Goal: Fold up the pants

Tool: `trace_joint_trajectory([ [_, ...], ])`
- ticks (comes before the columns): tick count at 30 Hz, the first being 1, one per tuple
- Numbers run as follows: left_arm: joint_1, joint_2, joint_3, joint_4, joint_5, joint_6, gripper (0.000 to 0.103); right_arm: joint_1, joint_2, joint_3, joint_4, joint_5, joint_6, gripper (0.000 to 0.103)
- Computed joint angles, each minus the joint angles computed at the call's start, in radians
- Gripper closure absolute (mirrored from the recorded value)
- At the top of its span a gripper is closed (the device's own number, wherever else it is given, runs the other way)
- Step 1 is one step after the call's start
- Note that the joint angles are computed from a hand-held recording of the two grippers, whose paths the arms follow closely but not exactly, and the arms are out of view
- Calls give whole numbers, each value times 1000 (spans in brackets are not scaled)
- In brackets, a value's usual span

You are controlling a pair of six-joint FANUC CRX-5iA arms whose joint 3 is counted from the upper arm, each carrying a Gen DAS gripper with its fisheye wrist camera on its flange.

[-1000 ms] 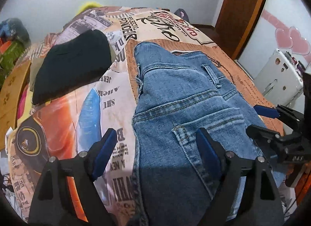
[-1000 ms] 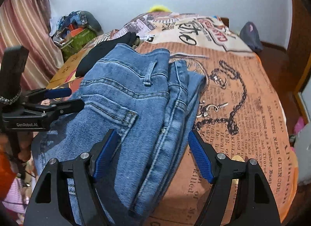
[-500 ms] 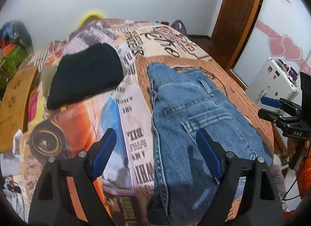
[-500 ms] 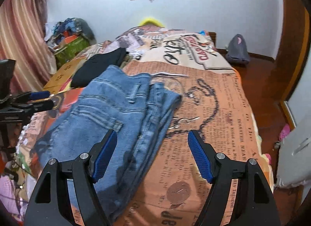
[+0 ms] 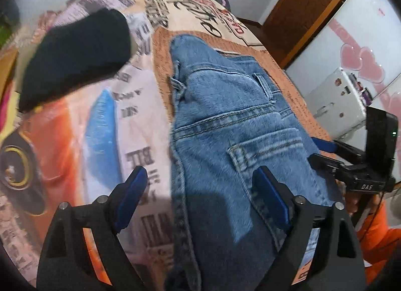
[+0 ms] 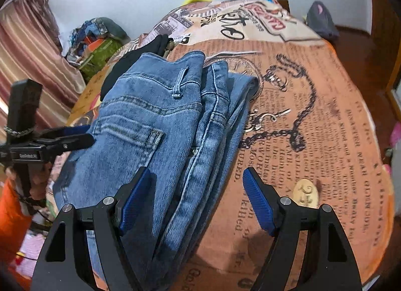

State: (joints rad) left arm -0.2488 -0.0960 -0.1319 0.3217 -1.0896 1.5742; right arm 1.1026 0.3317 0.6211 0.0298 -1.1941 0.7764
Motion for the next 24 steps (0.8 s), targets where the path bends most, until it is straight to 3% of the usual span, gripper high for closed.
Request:
trace_joint_trajectory([
  [10,49,84,-28,191,-12,-107,0,-67,17,29,-158,13,59,24],
  [20,27,151,37,215,-23,-174,0,-109,43,68,-263,31,132,21],
  [22,19,149,47,194,-19,-165,1,-108,49,74,-262,34,128,24],
  [24,13,140,48,178,-9,-164,8,-107,49,79,-262,33,136,29],
])
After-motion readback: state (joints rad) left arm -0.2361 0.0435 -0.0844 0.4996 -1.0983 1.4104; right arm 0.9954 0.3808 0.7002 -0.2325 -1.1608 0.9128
